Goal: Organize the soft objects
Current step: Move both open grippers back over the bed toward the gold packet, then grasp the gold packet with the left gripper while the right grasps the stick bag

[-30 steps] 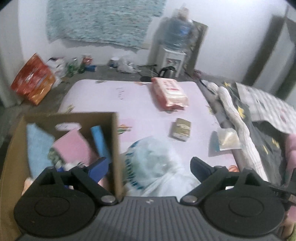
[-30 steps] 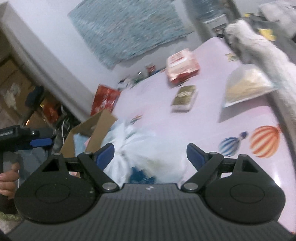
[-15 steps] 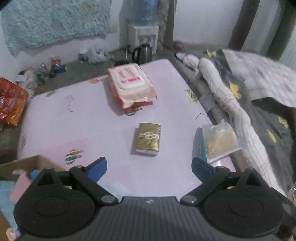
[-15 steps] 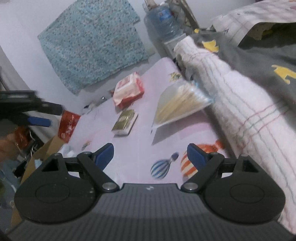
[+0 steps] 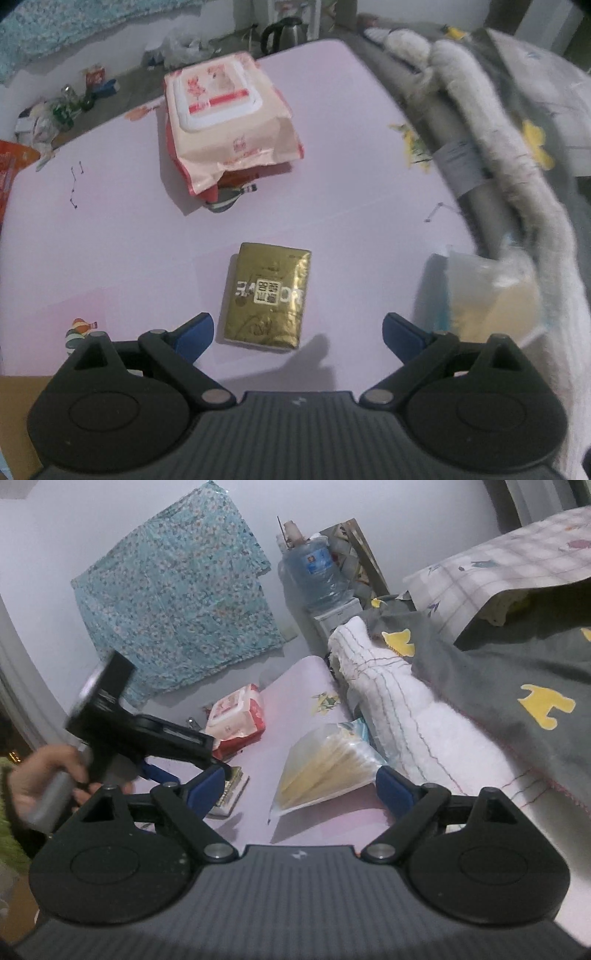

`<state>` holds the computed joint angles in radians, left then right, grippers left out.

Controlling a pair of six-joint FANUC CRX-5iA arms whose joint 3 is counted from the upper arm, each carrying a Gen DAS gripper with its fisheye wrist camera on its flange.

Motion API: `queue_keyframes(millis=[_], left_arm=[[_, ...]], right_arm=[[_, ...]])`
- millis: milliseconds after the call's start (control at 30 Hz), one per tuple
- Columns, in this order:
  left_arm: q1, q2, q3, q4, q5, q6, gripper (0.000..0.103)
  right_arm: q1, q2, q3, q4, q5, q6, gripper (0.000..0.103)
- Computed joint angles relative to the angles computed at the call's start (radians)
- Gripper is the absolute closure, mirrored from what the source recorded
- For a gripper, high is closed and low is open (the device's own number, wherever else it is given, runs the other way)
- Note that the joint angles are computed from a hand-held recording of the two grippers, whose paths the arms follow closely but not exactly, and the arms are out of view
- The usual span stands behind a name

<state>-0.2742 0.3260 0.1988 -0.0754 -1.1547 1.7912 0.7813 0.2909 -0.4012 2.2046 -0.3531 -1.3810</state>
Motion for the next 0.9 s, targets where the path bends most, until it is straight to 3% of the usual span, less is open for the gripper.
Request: queue_keyframes(millis=[167, 367, 500, 567, 633, 733, 900], left_arm=[[0.011, 0.052, 0.041, -0.013, -0.036, 0.051, 0.014], [0.037, 0.092, 0.053, 0.038, -0.062, 0.021, 0.027], [0.042, 0.103, 0.050, 0.056, -0.073, 0.017, 0.042], [0.037, 0.102, 0.050, 0.044, -0.068, 0.029, 0.045], [0.030, 0.105, 0.059, 0.029, -0.072, 0.038, 0.047], [0.026, 0.106, 0.062, 0.028, -0.073, 0.039, 0.048], [0.015, 0.106, 0.062, 0.014, -0.068, 0.044, 0.049]], right_arm=[[0.018, 0.044, 0.047, -0.105, -0.013, 0.122, 0.014], [0.051, 0.113, 0.132, -0.266, -0.019, 0.344, 0.009], [0.109, 0.176, 0.215, -0.481, -0.103, 0.619, 0.005], [0.104, 0.198, 0.242, -0.503, -0.082, 0.665, 0.004], [0.108, 0.231, 0.285, -0.606, -0.052, 0.780, 0.004], [0.148, 0.280, 0.359, -0.820, -0.096, 1.005, 0.004], [0.173, 0.338, 0.434, -0.960, -0.150, 1.158, 0.005]])
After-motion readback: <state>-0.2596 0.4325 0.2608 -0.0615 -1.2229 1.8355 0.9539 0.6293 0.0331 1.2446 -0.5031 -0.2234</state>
